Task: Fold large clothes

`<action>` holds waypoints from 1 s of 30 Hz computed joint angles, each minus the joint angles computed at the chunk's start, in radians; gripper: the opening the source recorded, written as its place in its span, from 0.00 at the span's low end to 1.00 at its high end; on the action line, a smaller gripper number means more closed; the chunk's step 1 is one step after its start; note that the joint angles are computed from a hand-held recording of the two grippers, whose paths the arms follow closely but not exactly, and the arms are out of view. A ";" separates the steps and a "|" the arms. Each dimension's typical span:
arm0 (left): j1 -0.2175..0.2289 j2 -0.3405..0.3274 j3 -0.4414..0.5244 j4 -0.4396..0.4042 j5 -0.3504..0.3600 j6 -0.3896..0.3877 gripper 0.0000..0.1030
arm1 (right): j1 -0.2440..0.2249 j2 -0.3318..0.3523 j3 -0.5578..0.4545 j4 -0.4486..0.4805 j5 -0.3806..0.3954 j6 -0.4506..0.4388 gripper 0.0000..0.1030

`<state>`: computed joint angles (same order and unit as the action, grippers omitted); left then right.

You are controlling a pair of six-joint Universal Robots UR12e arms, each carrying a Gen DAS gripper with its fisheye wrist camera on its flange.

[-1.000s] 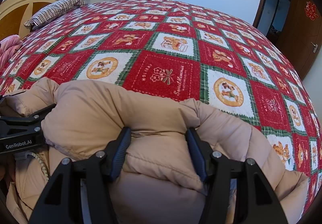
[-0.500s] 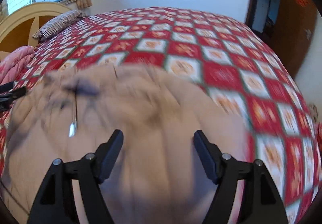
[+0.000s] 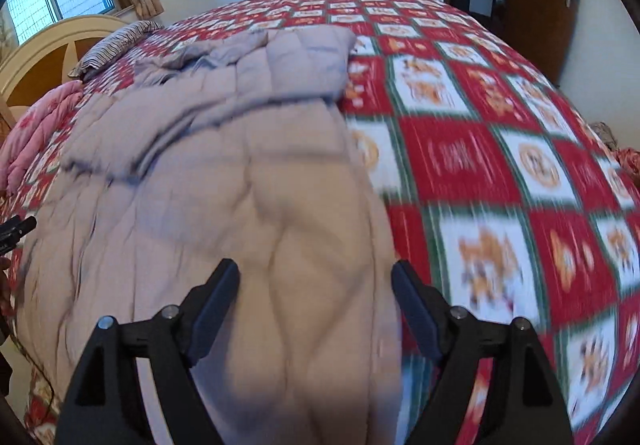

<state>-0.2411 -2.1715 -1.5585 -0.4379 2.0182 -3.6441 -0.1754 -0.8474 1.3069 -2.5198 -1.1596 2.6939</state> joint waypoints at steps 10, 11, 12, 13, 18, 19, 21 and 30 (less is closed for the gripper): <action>-0.016 0.042 -0.126 0.105 -0.058 -0.057 0.99 | -0.049 -0.079 0.166 -0.050 0.067 0.039 0.79; -0.014 0.044 -0.133 0.113 -0.071 -0.062 0.99 | -0.053 -0.083 0.174 -0.039 0.075 0.036 0.78; -0.012 0.048 -0.143 0.130 -0.087 -0.063 0.99 | -0.057 -0.090 0.185 -0.029 0.084 0.035 0.77; -0.011 0.050 -0.148 0.140 -0.097 -0.059 0.99 | -0.063 -0.095 0.194 -0.012 0.101 0.029 0.70; -0.012 0.061 -0.174 0.188 -0.149 -0.030 0.70 | -0.076 -0.121 0.238 0.004 0.163 0.025 0.39; -0.011 0.064 -0.178 0.196 -0.158 -0.027 0.66 | -0.076 -0.126 0.246 0.000 0.169 0.026 0.32; -0.016 0.066 -0.182 0.206 -0.144 -0.007 0.53 | -0.074 -0.141 0.269 -0.014 0.173 0.013 0.26; -0.002 0.087 -0.208 0.224 -0.151 0.010 0.35 | -0.089 -0.164 0.320 -0.018 0.220 0.005 0.24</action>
<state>-0.2430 -2.0845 -1.7662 -0.2135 1.8674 -3.6339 -0.2647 -1.0115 1.6271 -2.5382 -0.9399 2.6989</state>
